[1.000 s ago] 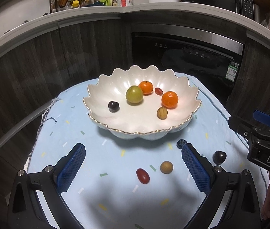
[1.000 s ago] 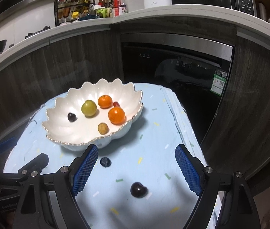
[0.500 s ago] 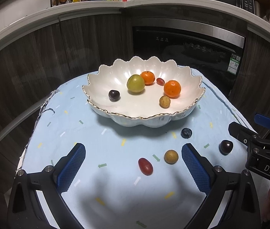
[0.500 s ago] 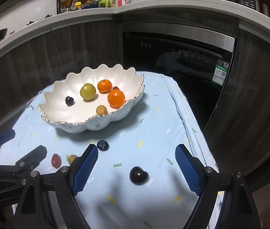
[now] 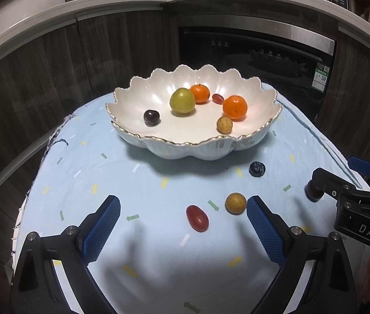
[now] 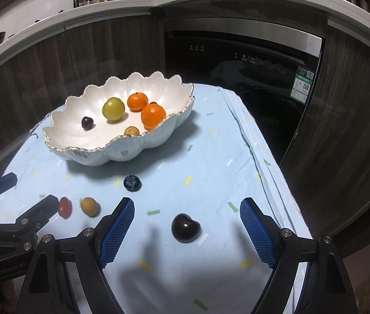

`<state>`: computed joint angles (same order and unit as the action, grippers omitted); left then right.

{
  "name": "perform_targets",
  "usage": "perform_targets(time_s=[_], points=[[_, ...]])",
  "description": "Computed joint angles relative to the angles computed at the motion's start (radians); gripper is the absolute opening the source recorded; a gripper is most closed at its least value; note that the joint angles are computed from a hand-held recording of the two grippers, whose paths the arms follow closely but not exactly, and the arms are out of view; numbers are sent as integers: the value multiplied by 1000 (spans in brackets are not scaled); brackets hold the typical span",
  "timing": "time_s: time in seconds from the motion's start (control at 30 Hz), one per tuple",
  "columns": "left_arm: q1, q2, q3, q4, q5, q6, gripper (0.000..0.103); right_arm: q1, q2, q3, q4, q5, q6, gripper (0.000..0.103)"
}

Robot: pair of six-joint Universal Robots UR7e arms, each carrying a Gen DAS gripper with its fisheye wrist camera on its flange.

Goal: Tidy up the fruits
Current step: 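Withdraw both open tools from the bowl back over the remaining fruits, then grasp the red oval fruit with the left tool while the right tool grasps the dark plum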

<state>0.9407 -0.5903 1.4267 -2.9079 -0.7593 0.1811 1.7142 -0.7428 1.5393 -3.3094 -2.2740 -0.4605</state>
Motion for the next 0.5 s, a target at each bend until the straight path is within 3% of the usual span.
perform_targets(time_s=[0.13, 0.5], points=[[4, 8, -10, 23, 4, -1, 84, -5, 3, 0, 9, -10, 14, 84], [20, 19, -32, 110, -19, -34, 71, -16, 11, -3, 32, -12, 27, 84]])
